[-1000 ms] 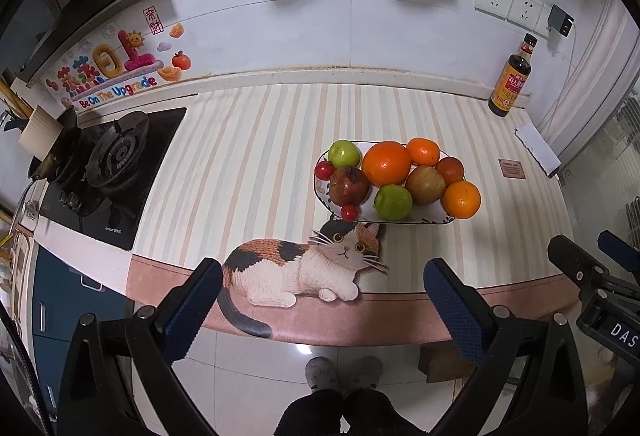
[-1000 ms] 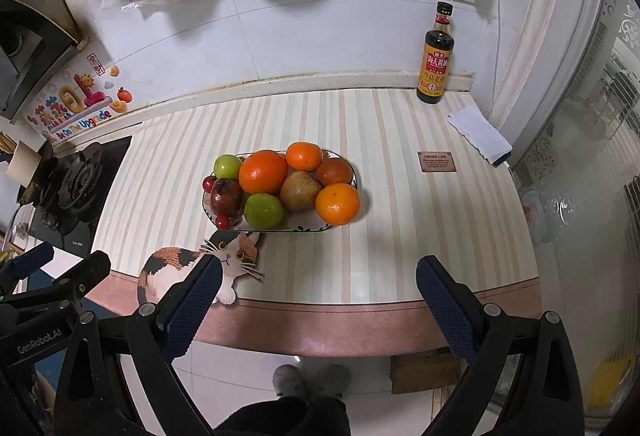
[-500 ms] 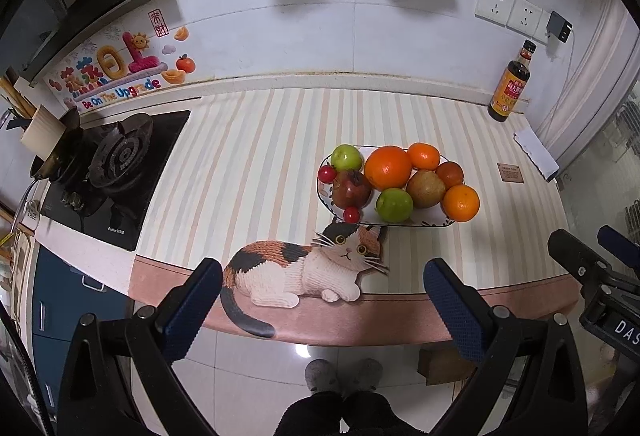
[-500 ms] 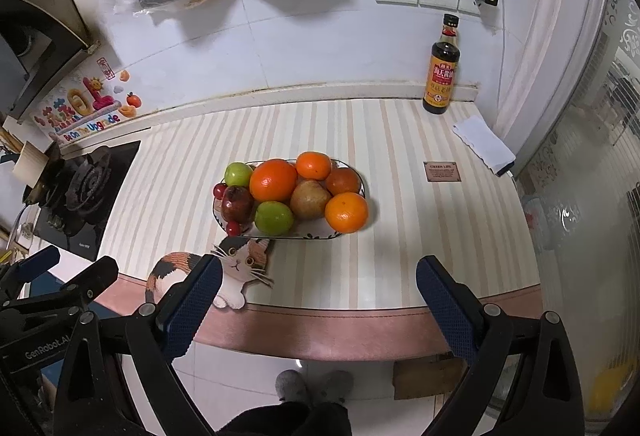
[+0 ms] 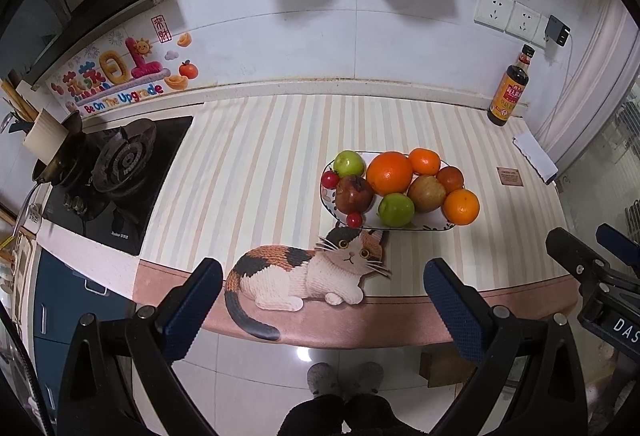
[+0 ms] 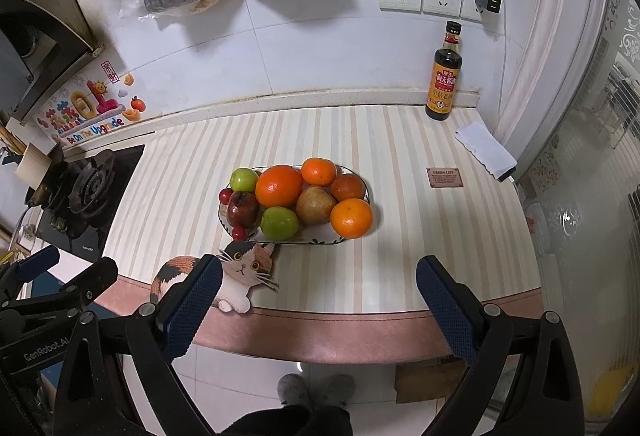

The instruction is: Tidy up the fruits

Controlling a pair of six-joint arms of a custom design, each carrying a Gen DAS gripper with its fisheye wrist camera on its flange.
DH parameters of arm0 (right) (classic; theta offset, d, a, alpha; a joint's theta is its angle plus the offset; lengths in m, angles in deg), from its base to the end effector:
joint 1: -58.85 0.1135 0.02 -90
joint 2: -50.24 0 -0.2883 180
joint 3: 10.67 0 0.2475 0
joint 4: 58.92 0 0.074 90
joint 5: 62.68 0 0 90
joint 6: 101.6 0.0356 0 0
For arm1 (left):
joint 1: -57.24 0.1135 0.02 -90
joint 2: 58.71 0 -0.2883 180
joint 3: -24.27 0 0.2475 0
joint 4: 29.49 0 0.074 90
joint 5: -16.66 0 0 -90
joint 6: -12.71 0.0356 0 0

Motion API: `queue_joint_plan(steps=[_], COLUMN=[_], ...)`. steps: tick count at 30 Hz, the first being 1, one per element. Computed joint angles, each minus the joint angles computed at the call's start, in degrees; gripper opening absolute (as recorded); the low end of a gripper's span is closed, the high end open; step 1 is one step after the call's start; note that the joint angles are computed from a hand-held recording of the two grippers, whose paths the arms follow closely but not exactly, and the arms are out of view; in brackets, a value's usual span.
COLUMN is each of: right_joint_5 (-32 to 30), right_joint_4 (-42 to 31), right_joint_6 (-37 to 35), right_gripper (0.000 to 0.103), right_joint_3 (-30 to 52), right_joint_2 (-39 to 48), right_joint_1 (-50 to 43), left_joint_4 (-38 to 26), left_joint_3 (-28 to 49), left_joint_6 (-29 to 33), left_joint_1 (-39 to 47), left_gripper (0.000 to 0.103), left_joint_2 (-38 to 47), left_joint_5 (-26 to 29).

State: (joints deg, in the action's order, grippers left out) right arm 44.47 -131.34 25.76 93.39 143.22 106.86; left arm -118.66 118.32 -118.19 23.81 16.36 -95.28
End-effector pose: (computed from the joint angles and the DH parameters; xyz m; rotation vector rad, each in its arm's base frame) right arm 0.2284 0.2380 0.3542 -0.1400 2.5697 0.1603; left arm 0.1876 -0.1079 0.3719 -0.2608 2.6247 0.1291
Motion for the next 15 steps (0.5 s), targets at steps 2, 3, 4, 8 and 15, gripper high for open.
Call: queue_joint_plan(steps=[2, 3, 4, 8, 15], right_joint_5=[-0.26, -0.13, -0.07, -0.12, -0.17], right_joint_4=[0.22, 0.13, 0.14, 0.01, -0.09], right_joint_6=[-0.19, -0.24, -0.27, -0.09, -0.02], right_gripper=[0.100, 0.100, 0.100, 0.100, 0.100], right_joint_3=[-0.18, -0.11, -0.14, 0.04, 0.12], right_joint_2=[-0.12, -0.06, -0.07, 0.01, -0.09], right_joint_1=[-0.24, -0.19, -0.19, -0.10, -0.08], left_joint_4=[-0.06, -0.12, -0.08, 0.14, 0.25], left_joint_3=[0.12, 0.17, 0.13, 0.37, 1.22], left_joint_6=[0.15, 0.19, 0.28, 0.69, 1.47], left_joint_1=[0.08, 0.06, 0.11, 0.41, 0.85], left_gripper=[0.103, 0.103, 0.103, 0.103, 0.103], left_joint_2=[-0.08, -0.08, -0.13, -0.03, 0.20], left_joint_5=[-0.03, -0.05, 0.07, 0.26, 0.45])
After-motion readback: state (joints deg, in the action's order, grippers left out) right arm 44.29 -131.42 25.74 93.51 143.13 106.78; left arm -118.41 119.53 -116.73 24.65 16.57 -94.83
